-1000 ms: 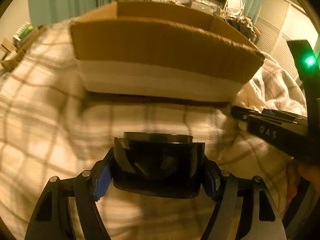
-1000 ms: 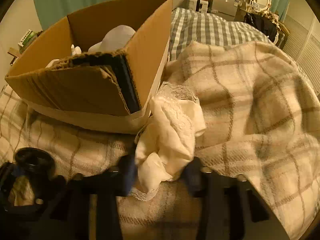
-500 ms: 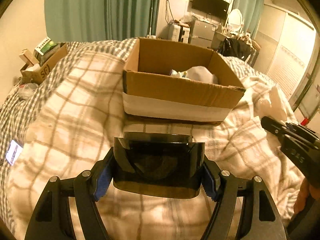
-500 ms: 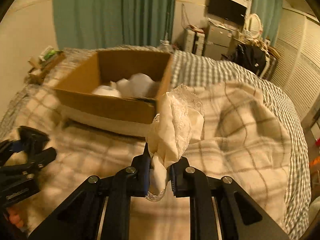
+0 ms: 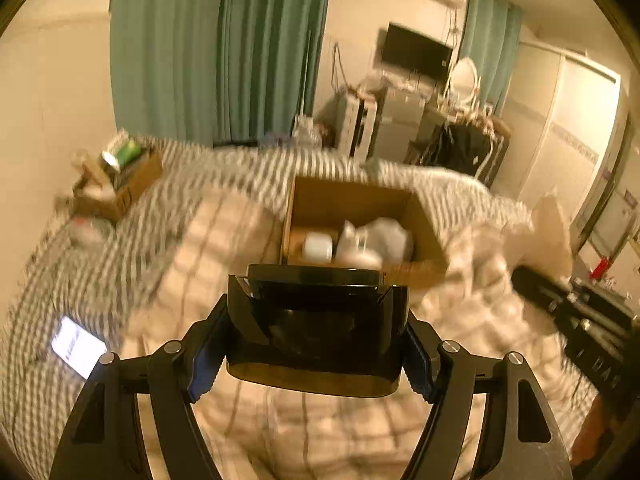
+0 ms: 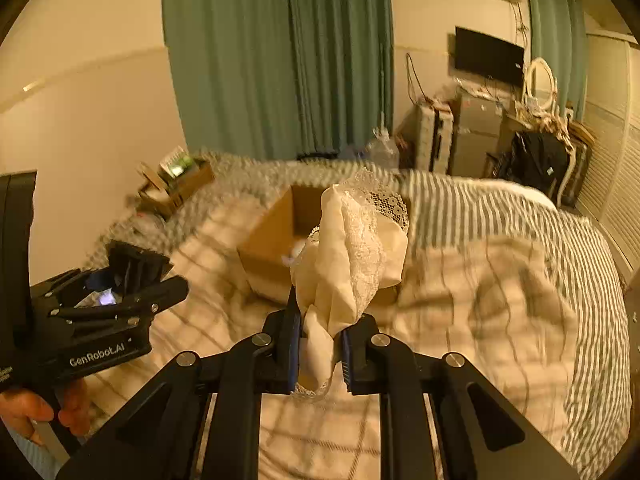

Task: Organize objects
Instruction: 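Carry the black stand and lace cloth into the box and open both tools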

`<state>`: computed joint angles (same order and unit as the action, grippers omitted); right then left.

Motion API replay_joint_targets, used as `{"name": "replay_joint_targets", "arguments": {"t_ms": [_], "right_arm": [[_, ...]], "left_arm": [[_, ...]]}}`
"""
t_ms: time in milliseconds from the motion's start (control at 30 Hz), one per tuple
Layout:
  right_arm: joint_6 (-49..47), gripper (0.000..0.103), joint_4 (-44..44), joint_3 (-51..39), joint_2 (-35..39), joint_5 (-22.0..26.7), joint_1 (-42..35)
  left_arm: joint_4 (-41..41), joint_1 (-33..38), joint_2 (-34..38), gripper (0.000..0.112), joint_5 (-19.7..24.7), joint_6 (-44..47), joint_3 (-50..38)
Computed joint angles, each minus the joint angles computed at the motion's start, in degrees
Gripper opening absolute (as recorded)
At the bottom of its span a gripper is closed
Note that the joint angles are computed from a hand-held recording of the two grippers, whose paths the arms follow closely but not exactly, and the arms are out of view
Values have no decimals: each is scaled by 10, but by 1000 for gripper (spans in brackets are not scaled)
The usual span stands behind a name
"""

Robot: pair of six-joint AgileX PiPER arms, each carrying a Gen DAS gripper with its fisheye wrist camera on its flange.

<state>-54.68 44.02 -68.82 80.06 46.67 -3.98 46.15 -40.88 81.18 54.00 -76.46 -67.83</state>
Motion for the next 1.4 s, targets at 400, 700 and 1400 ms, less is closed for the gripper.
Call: {"name": "replay_joint_targets", "arguments": {"t_ms": [400, 700, 1400], "right_arm": [[63, 15, -12, -327, 140, 69, 48], [85, 15, -46, -424, 299, 40, 70], [148, 69, -85, -578, 483, 48, 46]], "left_arm": [[-118, 148, 117, 76, 0, 289, -280], [-137, 190, 254, 76, -63, 293, -322], [-136, 175, 366, 103, -107, 294, -347]]}}
